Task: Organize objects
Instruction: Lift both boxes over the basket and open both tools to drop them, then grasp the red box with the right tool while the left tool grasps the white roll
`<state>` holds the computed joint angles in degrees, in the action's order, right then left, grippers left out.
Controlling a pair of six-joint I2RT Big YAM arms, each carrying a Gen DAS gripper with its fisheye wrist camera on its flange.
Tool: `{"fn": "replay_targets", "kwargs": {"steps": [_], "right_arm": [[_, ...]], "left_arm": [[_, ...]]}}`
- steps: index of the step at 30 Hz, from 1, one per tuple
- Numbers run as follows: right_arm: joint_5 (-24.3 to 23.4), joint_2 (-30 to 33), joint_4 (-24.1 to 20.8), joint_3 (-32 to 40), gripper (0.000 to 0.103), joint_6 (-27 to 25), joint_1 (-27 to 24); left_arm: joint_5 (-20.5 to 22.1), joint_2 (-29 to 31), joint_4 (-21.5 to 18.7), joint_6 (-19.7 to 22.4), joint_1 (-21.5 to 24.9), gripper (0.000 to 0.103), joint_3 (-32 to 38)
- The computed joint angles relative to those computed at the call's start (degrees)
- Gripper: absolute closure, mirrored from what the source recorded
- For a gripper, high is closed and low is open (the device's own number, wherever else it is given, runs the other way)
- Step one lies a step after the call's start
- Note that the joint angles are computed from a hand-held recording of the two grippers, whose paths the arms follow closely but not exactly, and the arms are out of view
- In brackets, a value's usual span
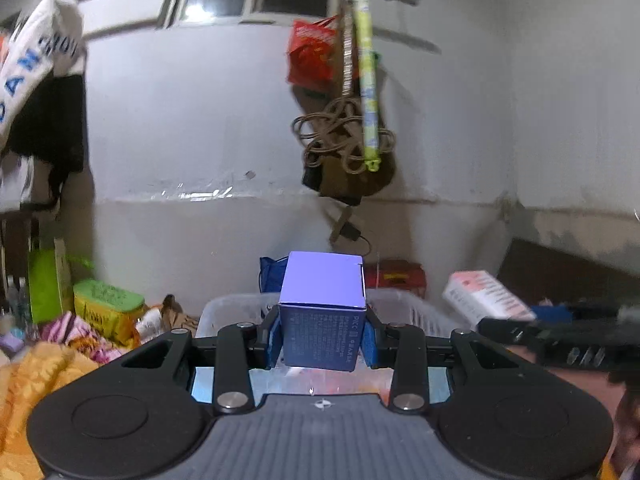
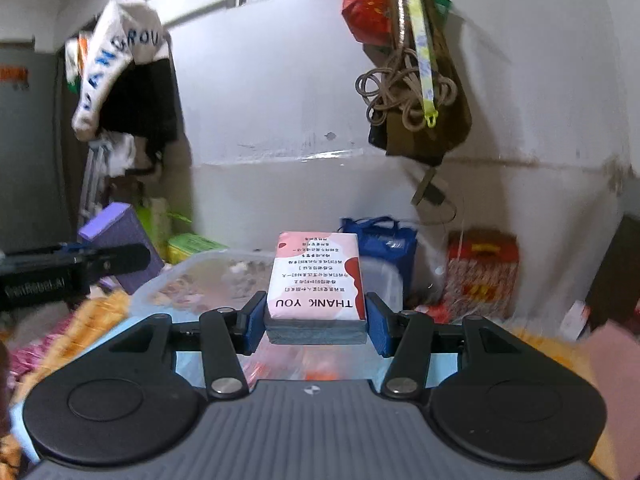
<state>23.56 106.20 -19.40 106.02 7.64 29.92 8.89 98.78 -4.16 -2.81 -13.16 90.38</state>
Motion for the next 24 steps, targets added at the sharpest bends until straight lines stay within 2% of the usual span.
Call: {"fn": "replay_targets", "kwargs": {"steps": [2,3,4,6,8,9,10,11,12,13,14,16,18,21,22,24], "right_arm": [[-2.85,5.42,-7.99,9.73,0.048,1.23,-1.34],[-4.22,7.58,-10.49,13.14,0.048,2.43,-1.94],[-4.94,9.60,-11.78,15.95,0.048,3.84,-2.46],[-5.15,12.04,-14.19,19.24,0.048,2.65,-2.73],[-5.11,13.96,-15.50,21.38,0.048,1.26,-2.84],[-5.65,14.60,-15.64,21.96,0.045,1.08,-2.99],[-5.37,14.71,-14.70,21.62,0.040,0.88,-3.00],[-4.13,14.42,-13.45,20.71,0.017,0.47,-2.90],[-1.65,13.74,-11.60,19.08,0.006,0.11,-2.54],[1.14,12.57,-8.57,16.44,0.000,-0.48,-2.11],[1.50,11.01,-5.92,13.62,0.000,-0.68,-1.94],[0.06,7.90,-3.04,8.98,0.000,0.45,-1.79],[0.71,4.89,-0.56,4.34,0.000,1.79,-1.07],[2.75,0.89,-0.76,-1.73,0.000,2.76,0.80],[3.67,-1.13,0.48,-5.77,0.000,5.10,1.86],[1.42,-2.71,-1.54,-9.20,0.000,9.57,2.93]], "left_arm": [[0.62,4.09,-6.17,-1.54,0.00,0.061,7.63],[0.23,6.40,-8.41,-1.48,-0.10,0.061,11.21],[-0.99,8.37,-10.39,-1.29,-0.28,0.061,14.17],[-2.18,12.54,-14.61,-2.83,-0.22,0.060,20.20],[-0.89,15.58,-18.36,-3.92,0.09,0.060,24.30],[-0.30,16.52,-18.56,-3.96,0.21,0.060,25.01],[-0.59,16.84,-17.87,-3.64,0.13,0.056,24.79],[-1.66,16.98,-16.66,-2.93,-0.01,0.048,24.24],[-3.28,16.72,-14.55,-1.96,-0.18,0.017,22.99],[-5.44,16.22,-12.59,-1.46,-0.29,0.004,21.59],[-7.11,15.43,-10.63,-0.90,-0.17,0.001,19.80],[-5.55,13.95,-8.72,-0.89,0.60,0.000,17.47],[-3.98,11.46,-7.04,-1.11,1.35,0.000,14.06],[-0.72,6.84,-5.13,-1.13,2.11,0.000,6.74],[0.26,5.19,-4.25,-1.22,2.31,0.000,3.53],[2.08,2.37,-2.55,-1.45,2.65,0.000,-2.98]]}}
